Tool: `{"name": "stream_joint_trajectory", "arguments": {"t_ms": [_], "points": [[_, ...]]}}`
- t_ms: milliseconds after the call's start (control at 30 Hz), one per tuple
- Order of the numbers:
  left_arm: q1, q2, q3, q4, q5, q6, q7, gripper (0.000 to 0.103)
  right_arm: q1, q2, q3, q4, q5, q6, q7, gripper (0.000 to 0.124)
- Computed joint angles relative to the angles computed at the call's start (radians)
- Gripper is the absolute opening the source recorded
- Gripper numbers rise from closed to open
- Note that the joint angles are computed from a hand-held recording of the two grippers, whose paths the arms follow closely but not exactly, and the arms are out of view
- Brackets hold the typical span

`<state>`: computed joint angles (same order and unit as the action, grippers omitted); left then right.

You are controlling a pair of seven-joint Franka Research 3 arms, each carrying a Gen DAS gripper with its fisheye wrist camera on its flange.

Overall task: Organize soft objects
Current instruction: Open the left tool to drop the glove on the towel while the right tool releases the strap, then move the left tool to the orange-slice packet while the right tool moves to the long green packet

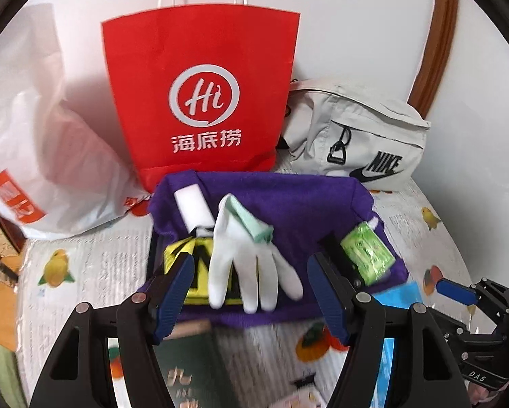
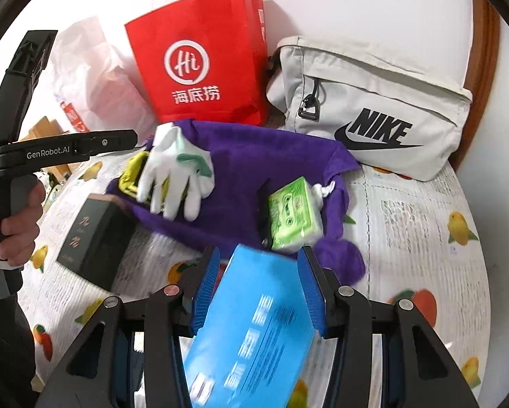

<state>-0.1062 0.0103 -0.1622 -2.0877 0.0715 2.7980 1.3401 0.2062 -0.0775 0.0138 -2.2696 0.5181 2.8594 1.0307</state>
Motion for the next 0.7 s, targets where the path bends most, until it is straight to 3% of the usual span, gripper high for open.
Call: {"name": "stream_joint_trajectory", "arguments": {"t_ms": [333, 533, 700], "points": [[-0.044, -0.257, 0.012, -0.261, -0.004, -0.01, -0.054, 0.067, 0.074, -0.242, -0.043, -0.242, 0.109, 0.015, -0.104, 0.049], [-0.073, -0.379, 0.01, -0.391, 0.008, -0.04, -0.135, 0.067, 0.156, -0.404, -0.083, -0.423, 0.182, 0.013, -0.206, 0.061], [-0.087, -0.47, 0.001, -0.476, 0.037, -0.055, -0.202, 0.067, 0.172, -0.449, -0.076, -0.523, 0.167, 0.006, -0.195, 0.061]]}}
